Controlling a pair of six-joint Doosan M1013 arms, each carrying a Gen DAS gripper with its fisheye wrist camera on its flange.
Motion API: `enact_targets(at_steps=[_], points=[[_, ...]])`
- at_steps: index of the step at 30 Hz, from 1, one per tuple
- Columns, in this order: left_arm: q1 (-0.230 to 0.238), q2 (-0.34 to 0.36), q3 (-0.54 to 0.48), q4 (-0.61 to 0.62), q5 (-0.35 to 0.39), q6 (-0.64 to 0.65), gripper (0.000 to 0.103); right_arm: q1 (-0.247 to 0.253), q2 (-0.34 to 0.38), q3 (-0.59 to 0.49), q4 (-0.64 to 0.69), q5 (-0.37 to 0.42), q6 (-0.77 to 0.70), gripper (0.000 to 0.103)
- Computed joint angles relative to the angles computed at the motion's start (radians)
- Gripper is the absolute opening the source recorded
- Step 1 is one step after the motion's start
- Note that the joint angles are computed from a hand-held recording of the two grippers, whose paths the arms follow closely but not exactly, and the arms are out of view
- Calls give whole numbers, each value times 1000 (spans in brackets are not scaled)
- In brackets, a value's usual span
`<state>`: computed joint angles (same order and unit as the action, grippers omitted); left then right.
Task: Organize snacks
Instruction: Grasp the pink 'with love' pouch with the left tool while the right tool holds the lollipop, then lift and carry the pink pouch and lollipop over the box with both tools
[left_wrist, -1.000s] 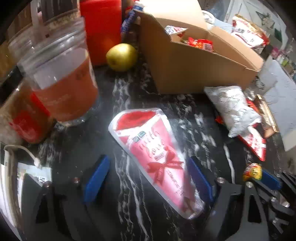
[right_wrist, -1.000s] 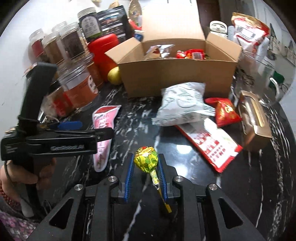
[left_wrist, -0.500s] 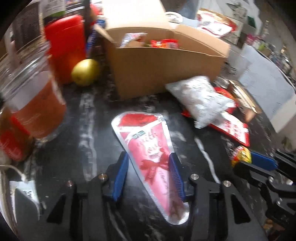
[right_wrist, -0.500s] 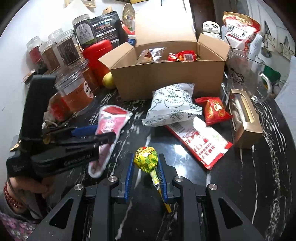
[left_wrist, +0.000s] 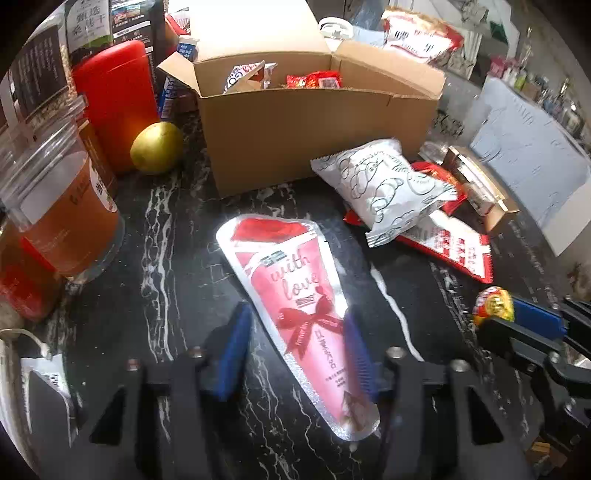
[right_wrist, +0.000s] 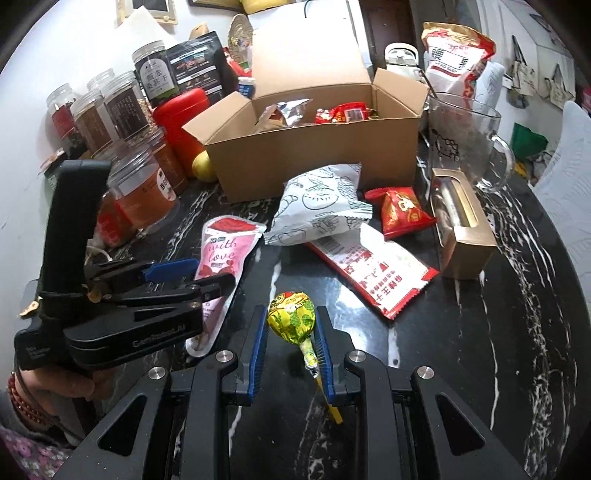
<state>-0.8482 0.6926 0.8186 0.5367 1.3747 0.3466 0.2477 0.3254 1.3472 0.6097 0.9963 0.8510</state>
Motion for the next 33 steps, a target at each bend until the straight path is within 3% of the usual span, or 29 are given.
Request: enact_targets(at_steps=[1,2,6,7,8,9,10,15,33], points=[[4,15,-26,-14,33,10,76,-1,-1,0,-1,-1,2,25],[8,26,-45,-27,60,14,90,-1,-2,2,-3,-2,6,25],[9,16,-23,-11,45,-14,93,-5,-2,3,-9,-6,16,25],[7,12,-14,-1,39,-24,91,-5,-2,3,-12,-7,19,25],[4,9,-8,16,39,-35,77,-6,-3,3,-15,-9,23,25],[0,3,2,36,31,-50,57,-6,-2,3,-16,-9,27,25],[-2,-6,16,49,19,-61,46,-7,-2,3,-16,-8,30,25],[-2,-31,56,66,-21,-83,33,-9,2,-1,-10,0,40,25],[-46,-92,111,162,-59,-129,29,-2,-11,16,36,-2,-5,25]])
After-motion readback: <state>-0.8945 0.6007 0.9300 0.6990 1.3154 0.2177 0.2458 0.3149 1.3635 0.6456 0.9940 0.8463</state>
